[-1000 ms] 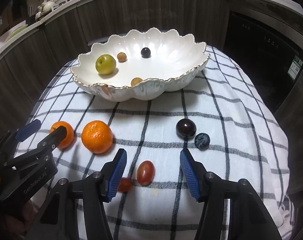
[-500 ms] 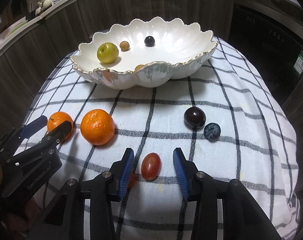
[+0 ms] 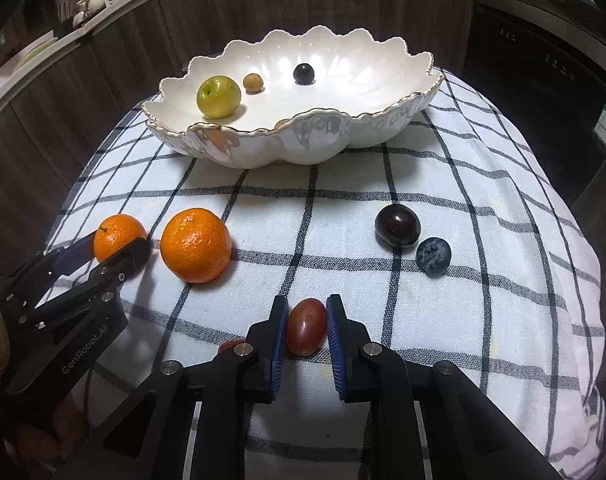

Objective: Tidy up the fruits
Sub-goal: 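Lift the orange with the left tool while the right tool lifts the grape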

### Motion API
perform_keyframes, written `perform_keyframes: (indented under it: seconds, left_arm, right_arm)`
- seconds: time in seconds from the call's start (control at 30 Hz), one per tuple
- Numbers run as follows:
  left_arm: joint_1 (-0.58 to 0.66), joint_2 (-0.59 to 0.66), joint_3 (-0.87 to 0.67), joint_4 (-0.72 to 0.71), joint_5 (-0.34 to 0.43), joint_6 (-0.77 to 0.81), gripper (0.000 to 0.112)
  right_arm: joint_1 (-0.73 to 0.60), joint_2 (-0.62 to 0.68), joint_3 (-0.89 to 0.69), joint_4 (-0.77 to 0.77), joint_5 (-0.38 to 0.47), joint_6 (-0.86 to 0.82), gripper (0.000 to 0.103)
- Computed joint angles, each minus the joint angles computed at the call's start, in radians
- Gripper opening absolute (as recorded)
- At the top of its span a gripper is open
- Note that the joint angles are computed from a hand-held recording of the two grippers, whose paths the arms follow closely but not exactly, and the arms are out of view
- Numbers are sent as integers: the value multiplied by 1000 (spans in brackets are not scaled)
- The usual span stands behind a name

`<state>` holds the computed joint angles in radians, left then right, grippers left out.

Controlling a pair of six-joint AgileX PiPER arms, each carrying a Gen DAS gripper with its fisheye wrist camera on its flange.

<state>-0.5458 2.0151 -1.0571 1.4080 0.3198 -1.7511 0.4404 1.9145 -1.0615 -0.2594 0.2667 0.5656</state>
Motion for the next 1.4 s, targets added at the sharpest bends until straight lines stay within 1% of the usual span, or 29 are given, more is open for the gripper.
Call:
perform_keyframes:
  seconds: [0.33,0.83,1.1,1.4]
  left_arm:
    - [-7,-16,7,-3,8,0,45]
    - [-24,-68,19,-39,41,37,45]
    - [-38,-103,23,-73,60,66,45]
    - [-55,-135,1,-164,86,155,45]
  right_arm:
    - [2,-15,6,-12,-7,8,21]
    - [-4,-62,18,-99,-19,82,21]
    - [-5,-95,24,-154,-22,131,21]
    - [-15,-133,22,-173,-27,141,21]
